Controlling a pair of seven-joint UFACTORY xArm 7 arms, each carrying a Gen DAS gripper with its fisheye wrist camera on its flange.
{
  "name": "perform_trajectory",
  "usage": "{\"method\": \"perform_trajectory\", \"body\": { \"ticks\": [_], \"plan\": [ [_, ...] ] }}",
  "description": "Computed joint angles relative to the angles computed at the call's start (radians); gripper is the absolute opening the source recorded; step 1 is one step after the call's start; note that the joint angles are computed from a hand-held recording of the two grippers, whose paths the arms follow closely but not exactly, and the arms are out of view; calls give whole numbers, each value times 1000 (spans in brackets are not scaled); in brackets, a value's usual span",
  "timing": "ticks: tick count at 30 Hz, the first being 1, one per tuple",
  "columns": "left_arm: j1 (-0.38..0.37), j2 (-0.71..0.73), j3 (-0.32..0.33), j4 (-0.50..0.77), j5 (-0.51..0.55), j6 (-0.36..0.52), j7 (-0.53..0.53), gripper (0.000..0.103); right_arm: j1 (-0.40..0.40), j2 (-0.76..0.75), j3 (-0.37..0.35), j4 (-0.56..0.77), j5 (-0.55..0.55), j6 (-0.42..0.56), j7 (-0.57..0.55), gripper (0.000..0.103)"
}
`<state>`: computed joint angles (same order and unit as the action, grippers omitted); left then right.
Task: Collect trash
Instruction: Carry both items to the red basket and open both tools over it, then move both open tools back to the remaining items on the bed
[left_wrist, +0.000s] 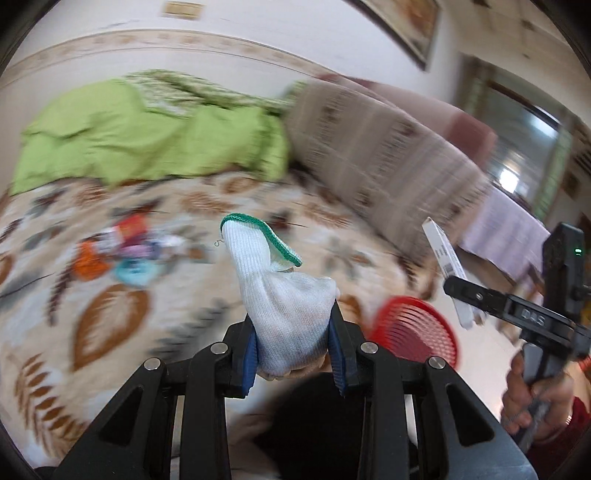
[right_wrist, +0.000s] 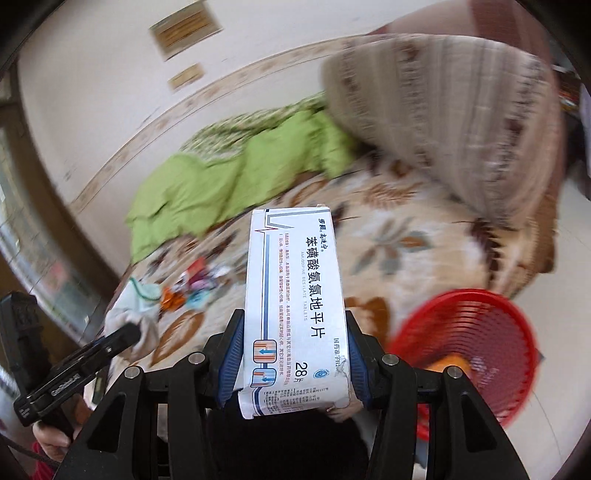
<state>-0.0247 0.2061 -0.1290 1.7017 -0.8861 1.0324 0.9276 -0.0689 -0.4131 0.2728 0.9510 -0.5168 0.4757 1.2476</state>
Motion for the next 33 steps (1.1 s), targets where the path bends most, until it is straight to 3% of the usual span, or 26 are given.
{"method": "perform_trajectory", "body": {
  "ticks": [7,14,18,25,33],
  "plan": [
    [-100,50,-60,101,70,145,-102,31,-59,-265,-69,-223,84,62,4,53],
    [-228,106,-113,148,171,177,-168,32,-113,-387,-106,-375,188,22,-45,54],
    [-278,103,-120,110,214,113,-183,59,-133,-425,-116,-434,232,-9,-87,63],
    [-248,120,-104,119,219,110,-214,59,-155,-421,-96,-453,272,-54,-129,63],
    [-159,105,-58,106,232,8,-194,60,-114,-169,-64,-296,305,-175,-199,64]
  ]
}}
